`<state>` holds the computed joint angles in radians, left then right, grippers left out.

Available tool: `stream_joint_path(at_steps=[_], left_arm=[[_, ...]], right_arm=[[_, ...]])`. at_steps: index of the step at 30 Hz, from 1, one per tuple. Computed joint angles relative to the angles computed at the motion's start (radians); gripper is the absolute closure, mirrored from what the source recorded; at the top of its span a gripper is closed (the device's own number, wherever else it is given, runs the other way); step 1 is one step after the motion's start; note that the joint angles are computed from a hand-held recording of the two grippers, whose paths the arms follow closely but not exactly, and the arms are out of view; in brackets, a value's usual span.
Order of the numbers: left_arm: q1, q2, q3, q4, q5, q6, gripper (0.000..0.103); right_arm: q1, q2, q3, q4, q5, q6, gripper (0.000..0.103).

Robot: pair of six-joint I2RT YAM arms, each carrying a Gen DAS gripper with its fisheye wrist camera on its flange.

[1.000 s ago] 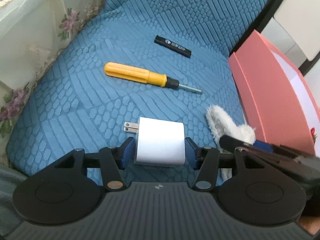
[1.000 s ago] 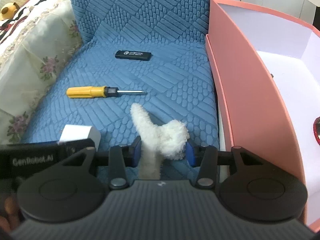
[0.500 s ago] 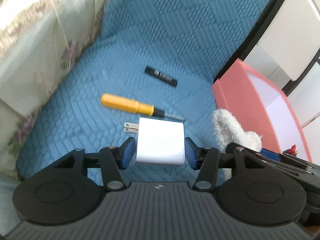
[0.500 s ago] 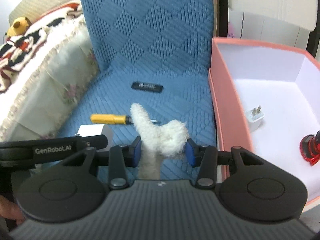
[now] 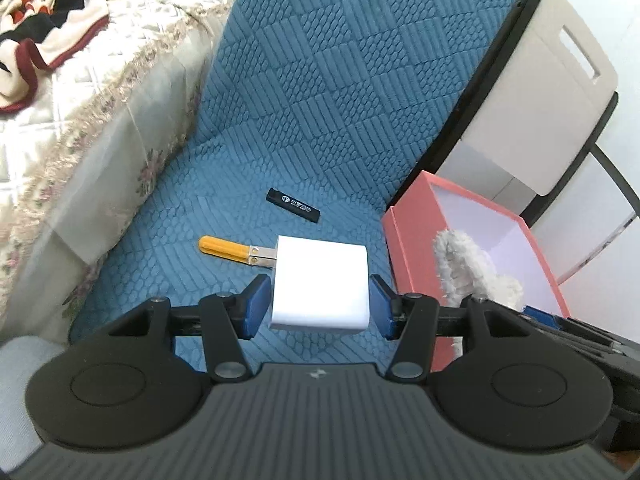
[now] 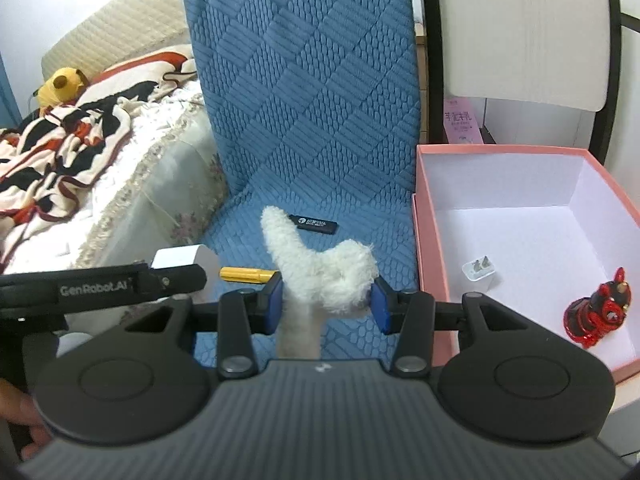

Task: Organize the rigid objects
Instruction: 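Lift and carry the fuzzy toy and charger toward the pink box with both tools, then open the right tool dropping the toy while the left tool releases the charger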

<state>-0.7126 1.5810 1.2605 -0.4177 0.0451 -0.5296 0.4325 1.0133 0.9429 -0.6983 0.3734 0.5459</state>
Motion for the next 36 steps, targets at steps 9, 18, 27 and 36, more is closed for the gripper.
stream_joint_path(at_steps=[9,18,27,36], left_arm=[[-0.066,-0.080,0.002,-0.072,-0.045,-0.020,0.044],[-0.179,-0.010,0.089,-0.075,-0.086,-0.037,0.044],[-0.283,0.114,0.272,-0.102,-0.096,-0.045,0.045],[-0.355,0.226,0.443,-0.154,-0.119,-0.053,0.045]], right_arm=[[0.043,-0.107,0.024,-0.126,0.024,0.041,0.056],[-0.059,-0.212,0.041,-0.222,0.001,0.001,0.056],[-0.346,-0.319,0.072,-0.299,-0.137,-0.150,0.056],[-0.692,-0.365,0.071,-0.324,-0.368,-0.324,0.056]])
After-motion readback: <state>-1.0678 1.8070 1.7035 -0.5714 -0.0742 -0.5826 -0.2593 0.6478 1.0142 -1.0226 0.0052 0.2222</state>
